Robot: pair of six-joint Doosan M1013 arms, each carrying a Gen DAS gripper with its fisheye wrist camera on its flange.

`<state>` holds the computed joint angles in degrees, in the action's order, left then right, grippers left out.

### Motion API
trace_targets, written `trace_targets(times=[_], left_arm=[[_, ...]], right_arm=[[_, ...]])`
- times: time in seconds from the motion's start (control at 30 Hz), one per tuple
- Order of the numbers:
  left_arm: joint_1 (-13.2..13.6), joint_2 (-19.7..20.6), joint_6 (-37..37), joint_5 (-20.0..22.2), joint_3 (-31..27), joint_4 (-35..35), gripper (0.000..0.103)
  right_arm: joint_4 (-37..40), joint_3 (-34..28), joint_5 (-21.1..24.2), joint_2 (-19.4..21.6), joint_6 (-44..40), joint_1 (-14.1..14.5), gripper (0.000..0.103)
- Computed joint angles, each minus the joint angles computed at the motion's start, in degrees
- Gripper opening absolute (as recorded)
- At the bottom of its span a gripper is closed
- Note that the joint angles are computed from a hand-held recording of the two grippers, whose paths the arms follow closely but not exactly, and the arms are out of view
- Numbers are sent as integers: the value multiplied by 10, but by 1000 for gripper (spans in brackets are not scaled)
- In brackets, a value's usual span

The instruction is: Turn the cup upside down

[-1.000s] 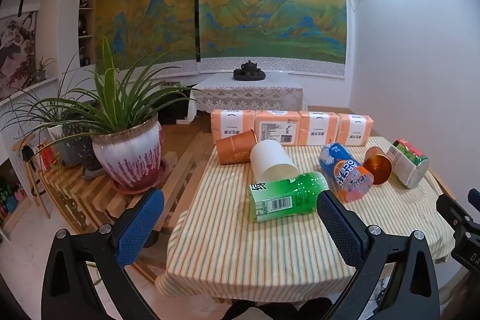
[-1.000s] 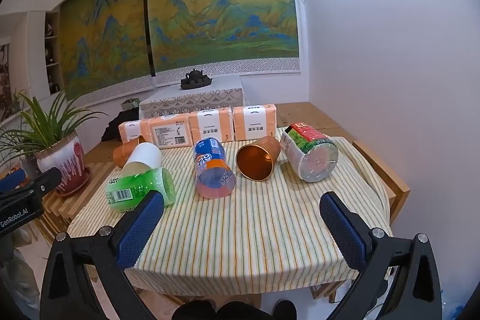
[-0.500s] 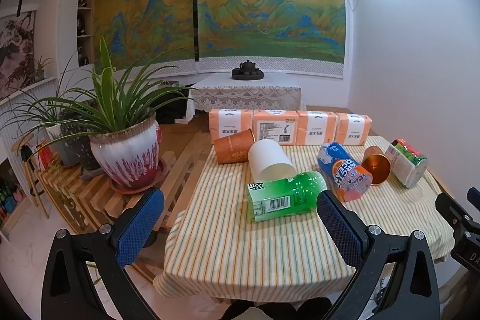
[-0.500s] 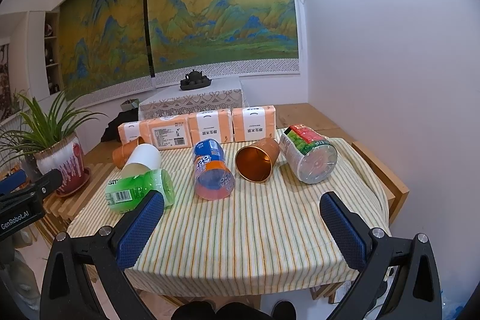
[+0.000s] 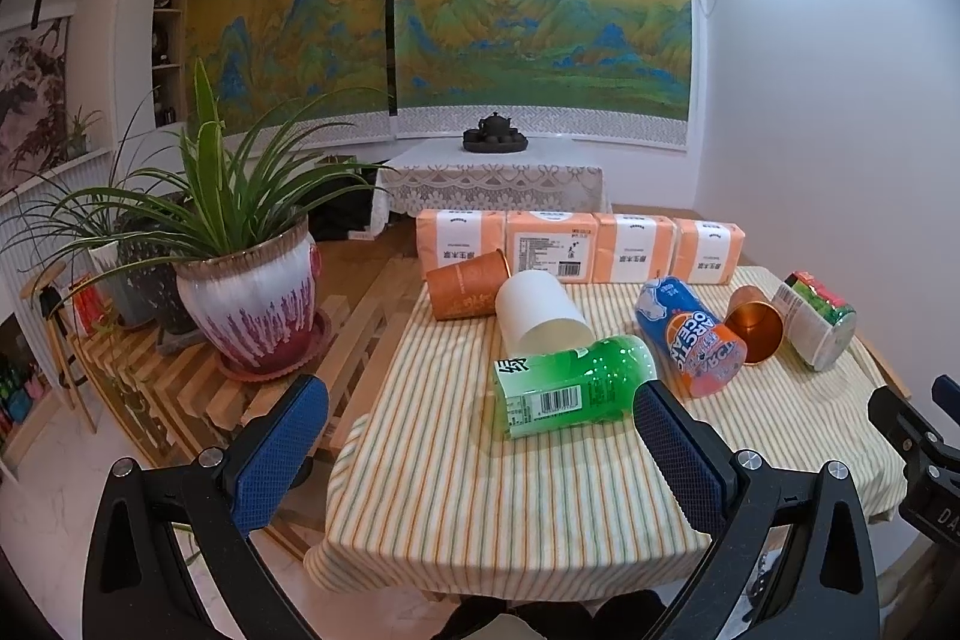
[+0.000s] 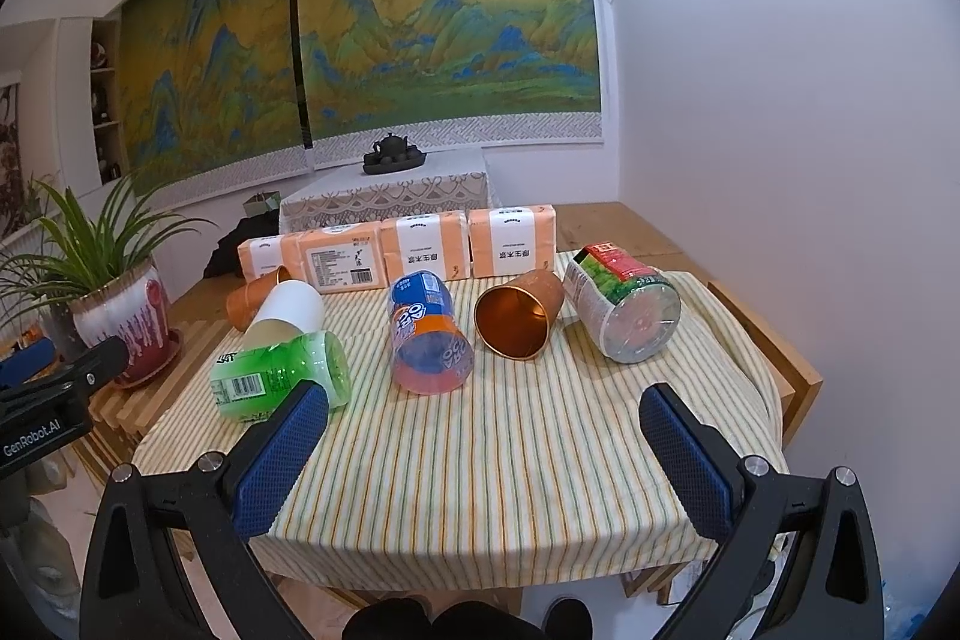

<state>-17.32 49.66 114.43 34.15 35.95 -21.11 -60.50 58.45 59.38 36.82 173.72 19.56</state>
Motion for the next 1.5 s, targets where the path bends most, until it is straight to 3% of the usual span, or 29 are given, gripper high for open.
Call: trace_targets(times=[0.53,0.93,1.3,1.5], left_arm=[[0,7,-6,9,-11,4,103],[1,32,-40,41,-55,37,103],[2,55,-69,64,-91,73,103],[4,71,-87,82,-117,90,103]], right_arm=[[15,-11,0,7,-14,-3,103],[39,-31,-10,18,-50,-7,103],[108,-76,-56,39,-137,-24,103],[183,-111,-86,55,-203,-42,103]])
